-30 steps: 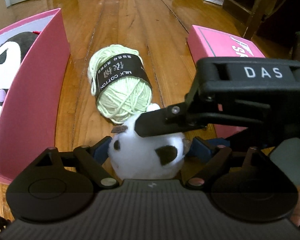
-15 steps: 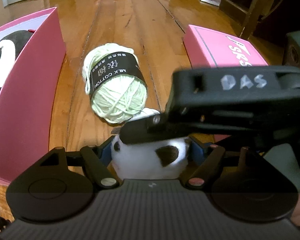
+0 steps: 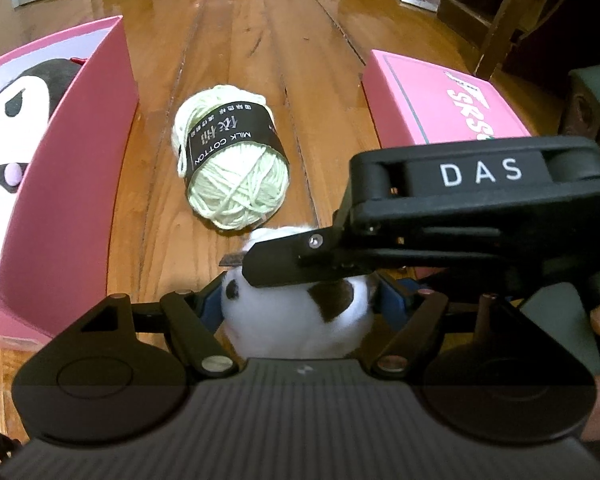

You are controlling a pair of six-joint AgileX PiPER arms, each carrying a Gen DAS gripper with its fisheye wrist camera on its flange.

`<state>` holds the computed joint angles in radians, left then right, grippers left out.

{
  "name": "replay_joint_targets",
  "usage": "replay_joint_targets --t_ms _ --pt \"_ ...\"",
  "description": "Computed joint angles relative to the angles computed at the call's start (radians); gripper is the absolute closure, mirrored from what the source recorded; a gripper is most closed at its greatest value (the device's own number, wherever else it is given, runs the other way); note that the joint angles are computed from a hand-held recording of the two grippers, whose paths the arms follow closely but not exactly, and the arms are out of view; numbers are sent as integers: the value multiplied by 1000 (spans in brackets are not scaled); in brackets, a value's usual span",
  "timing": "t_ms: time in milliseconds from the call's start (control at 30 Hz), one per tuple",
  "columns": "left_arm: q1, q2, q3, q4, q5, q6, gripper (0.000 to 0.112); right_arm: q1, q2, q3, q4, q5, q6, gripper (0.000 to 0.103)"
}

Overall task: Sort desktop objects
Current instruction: 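Grasp the small white plush with the right gripper, then carry the white plush over the pink box beside the Kuromi plush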

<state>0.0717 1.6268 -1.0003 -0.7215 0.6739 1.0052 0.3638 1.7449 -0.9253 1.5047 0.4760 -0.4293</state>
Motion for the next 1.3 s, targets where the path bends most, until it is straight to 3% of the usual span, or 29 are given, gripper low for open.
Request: replay_joint_targets --t_ms 500,967,1133,1300 --pt "71 -146 20 -87 60 52 39 5 -72 -11 85 31 -180 24" --pt "199 -190 7 -156 148 138 39 93 -105 -67 39 -45 -145 24" --pt "254 -190 -60 -101 205 104 39 155 -82 -163 -126 -92 17 24" --pt "342 -149 -186 -99 298 95 39 212 -12 -387 -548 -76 405 24"
